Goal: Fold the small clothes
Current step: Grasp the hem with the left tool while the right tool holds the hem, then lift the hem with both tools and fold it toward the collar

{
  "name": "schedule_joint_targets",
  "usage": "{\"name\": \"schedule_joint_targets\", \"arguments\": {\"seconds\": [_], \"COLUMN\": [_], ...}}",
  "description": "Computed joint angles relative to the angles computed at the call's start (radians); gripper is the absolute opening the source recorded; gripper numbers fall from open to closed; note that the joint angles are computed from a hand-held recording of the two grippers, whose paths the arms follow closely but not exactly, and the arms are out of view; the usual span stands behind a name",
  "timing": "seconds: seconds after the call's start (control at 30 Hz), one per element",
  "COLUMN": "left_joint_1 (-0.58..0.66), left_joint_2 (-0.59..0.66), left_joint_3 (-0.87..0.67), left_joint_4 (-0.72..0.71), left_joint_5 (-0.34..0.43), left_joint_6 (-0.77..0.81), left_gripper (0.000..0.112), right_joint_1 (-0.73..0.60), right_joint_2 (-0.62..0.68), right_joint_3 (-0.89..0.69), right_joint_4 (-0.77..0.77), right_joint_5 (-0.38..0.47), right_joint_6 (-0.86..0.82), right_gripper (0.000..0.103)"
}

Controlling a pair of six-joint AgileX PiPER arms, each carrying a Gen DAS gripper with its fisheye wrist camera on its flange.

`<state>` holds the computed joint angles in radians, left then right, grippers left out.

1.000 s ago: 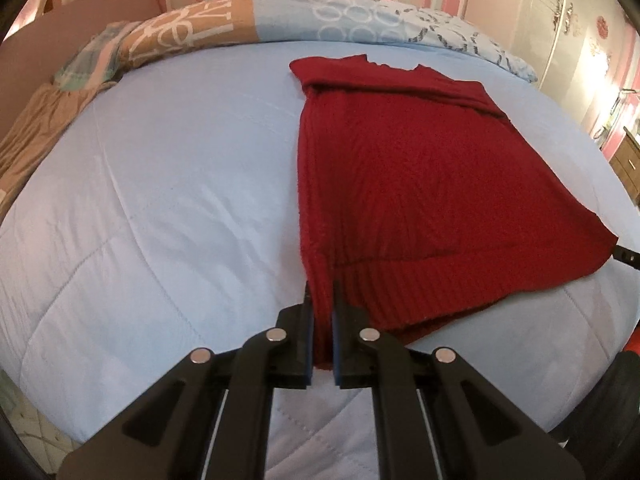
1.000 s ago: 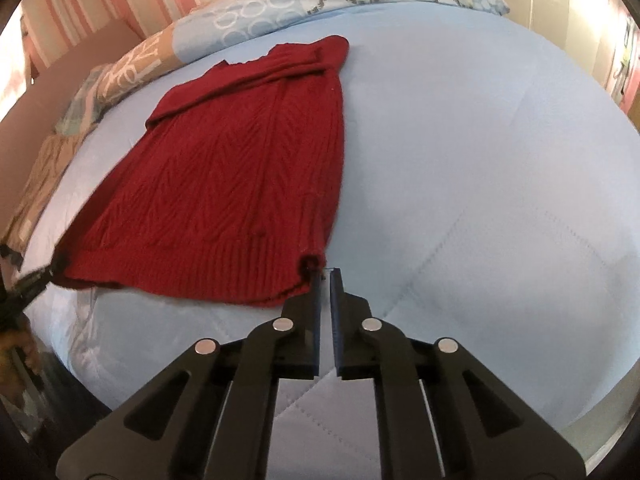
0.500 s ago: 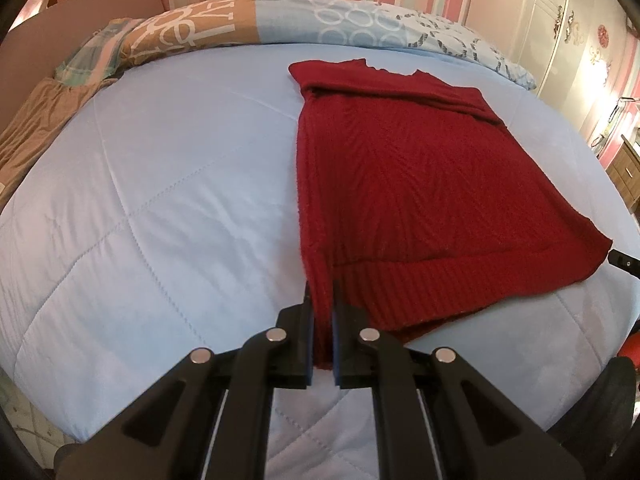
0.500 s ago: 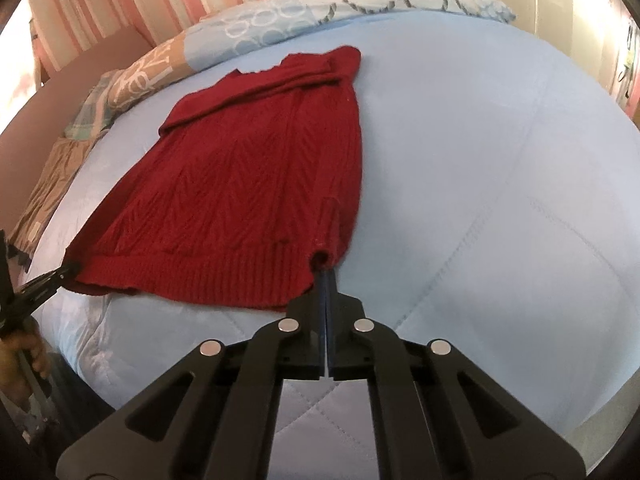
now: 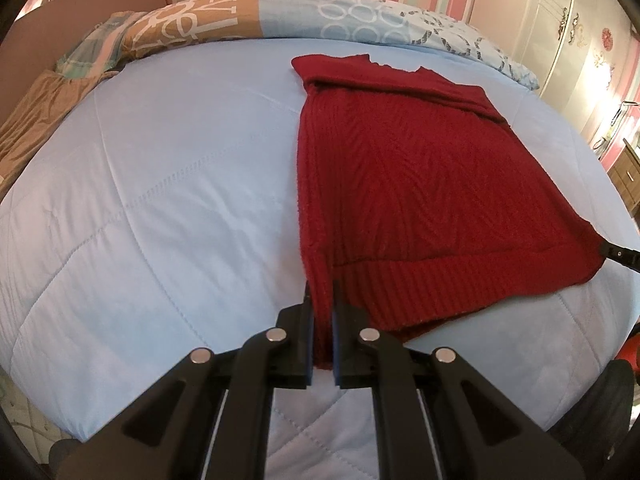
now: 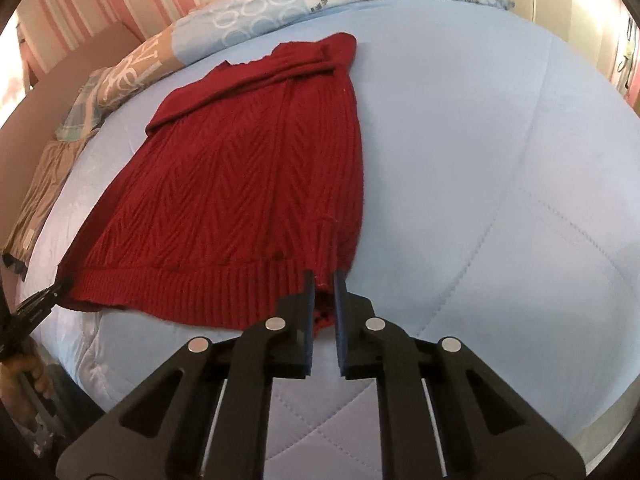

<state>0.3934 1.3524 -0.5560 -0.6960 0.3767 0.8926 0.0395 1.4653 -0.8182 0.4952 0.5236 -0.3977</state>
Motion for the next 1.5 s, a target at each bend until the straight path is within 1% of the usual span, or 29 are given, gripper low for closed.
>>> {"name": "schedule_joint_targets", "arguments": {"seconds": [0.1,0.2,0.27,0.33,0.43,0.5,0.53,0.6,0.67,0.73,0.8,0.83,0.9,0.93,0.97,1.03,1.1,1.2,1.27,1.33,1.43,1.47,1.5], "left_joint_1": [0.004,0.026,0.062,0.098,0.176,0.244,0.275,0.314,0.312,0.265,0.224,0.184,0.128,0.092,0.06,0.024,-0.024,-0.07,-0.096,-0.123,-0.16,-0.17,-0.181], "left_joint_2": [-0.026,-0.057,-0.086,-0.114,-0.18,-0.234,-0.26,-0.284,-0.28,-0.244,-0.19,-0.147,-0.087,-0.043,-0.01,0.055,0.15,0.278,0.378,0.483,0.622,0.663,0.719], "left_joint_3": [0.004,0.007,0.013,0.012,0.001,-0.011,-0.022,-0.043,-0.077,-0.12,-0.175,-0.222,-0.29,-0.343,-0.381,-0.451,-0.55,-0.686,-0.8,-0.929,-1.12,-1.18,-1.27], "left_joint_4": [0.005,0.013,0.004,0.011,0.019,0.018,0.023,0.026,0.035,0.048,0.056,0.066,0.094,0.115,0.143,0.178,0.247,0.327,0.382,0.442,0.528,0.552,0.576], "left_joint_5": [0.011,0.046,0.083,0.128,0.233,0.321,0.365,0.424,0.445,0.412,0.385,0.36,0.32,0.301,0.276,0.256,0.23,0.227,0.245,0.279,0.337,0.36,0.398], "left_joint_6": [0.004,0.007,0.028,0.031,0.045,0.06,0.061,0.057,0.032,-0.017,-0.066,-0.109,-0.173,-0.217,-0.254,-0.305,-0.392,-0.5,-0.571,-0.642,-0.734,-0.759,-0.788], "left_gripper": [0.006,0.006,0.006,0.006,0.006,0.006,0.006,0.006,0.006,0.006,0.006,0.006,0.006,0.006,0.006,0.006,0.006,0.006,0.006,0.006,0.006,0.006,0.006], "right_joint_1": [-0.024,-0.079,-0.118,-0.147,-0.183,-0.209,-0.217,-0.23,-0.227,-0.226,-0.213,-0.208,-0.183,-0.18,-0.172,-0.155,-0.141,-0.114,-0.09,-0.078,-0.062,-0.054,-0.048], "right_joint_2": [-0.046,-0.12,-0.17,-0.218,-0.291,-0.349,-0.362,-0.39,-0.381,-0.341,-0.264,-0.242,-0.152,-0.129,-0.077,-0.001,0.076,0.201,0.291,0.374,0.523,0.585,0.632], "right_joint_3": [0.023,0.044,0.046,0.041,0.026,0.014,0.008,-0.005,-0.028,-0.055,-0.109,-0.13,-0.208,-0.228,-0.278,-0.358,-0.444,-0.597,-0.707,-0.812,-1.012,-1.104,-1.176], "right_joint_4": [0.007,0.047,0.071,0.09,0.115,0.135,0.141,0.153,0.155,0.167,0.188,0.187,0.188,0.19,0.184,0.17,0.144,0.092,0.038,-0.007,-0.067,-0.094,-0.121], "right_joint_5": [0.02,0.074,0.119,0.164,0.232,0.28,0.292,0.312,0.31,0.298,0.27,0.264,0.234,0.229,0.223,0.213,0.215,0.225,0.23,0.241,0.282,0.302,0.321], "right_joint_6": [-0.02,-0.071,-0.104,-0.124,-0.142,-0.145,-0.146,-0.144,-0.14,-0.145,-0.14,-0.134,-0.108,-0.103,-0.082,-0.048,-0.01,0.065,0.126,0.179,0.265,0.297,0.323], "right_gripper": [0.008,0.008,0.008,0.008,0.008,0.007,0.007,0.007,0.008,0.008,0.008,0.008,0.008,0.008,0.008,0.008,0.008,0.008,0.008,0.008,0.008,0.008,0.008]}}
